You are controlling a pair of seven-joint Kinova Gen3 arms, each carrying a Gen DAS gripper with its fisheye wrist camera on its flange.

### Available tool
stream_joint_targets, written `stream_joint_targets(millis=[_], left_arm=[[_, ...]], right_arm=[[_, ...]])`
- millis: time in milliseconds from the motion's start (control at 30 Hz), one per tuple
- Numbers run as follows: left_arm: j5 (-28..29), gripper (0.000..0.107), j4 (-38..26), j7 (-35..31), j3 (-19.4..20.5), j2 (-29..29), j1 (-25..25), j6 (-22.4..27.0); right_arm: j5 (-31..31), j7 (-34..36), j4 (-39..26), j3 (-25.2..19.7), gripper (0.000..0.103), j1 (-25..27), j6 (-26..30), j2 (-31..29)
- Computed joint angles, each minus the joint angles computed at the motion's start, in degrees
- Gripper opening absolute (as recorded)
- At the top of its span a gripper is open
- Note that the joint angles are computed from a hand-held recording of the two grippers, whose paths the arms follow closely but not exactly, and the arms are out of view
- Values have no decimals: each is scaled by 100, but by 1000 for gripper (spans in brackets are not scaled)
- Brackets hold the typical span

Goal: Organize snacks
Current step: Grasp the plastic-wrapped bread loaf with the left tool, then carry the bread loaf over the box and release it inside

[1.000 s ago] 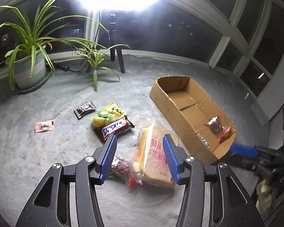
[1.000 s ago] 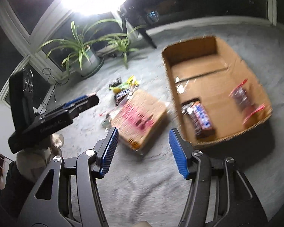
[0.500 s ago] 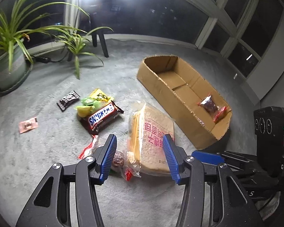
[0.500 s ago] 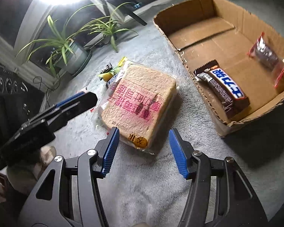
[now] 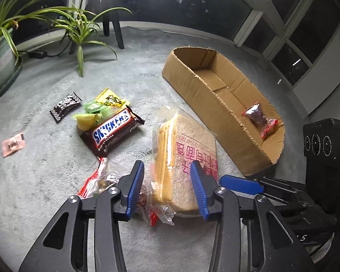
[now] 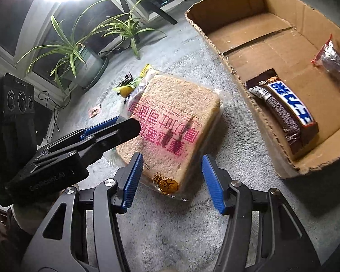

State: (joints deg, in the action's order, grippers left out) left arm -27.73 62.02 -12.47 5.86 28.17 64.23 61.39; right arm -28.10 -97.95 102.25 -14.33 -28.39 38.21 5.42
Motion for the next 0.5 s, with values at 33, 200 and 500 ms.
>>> stream_joint_targets(millis=[33,200,500], left_arm=[[10,37,9,-8,6,1,-11,-24],[78,32,145,-5,19,-47,-67,-215],[159,28,211,-32,57,-86,-114,-355]], right_arm=[[-84,86,-7,-10,55,21,-12,38],[-440,475,31,-42,53,136,-53,96],[-384,707,-17,-37,48,95,-13,50]])
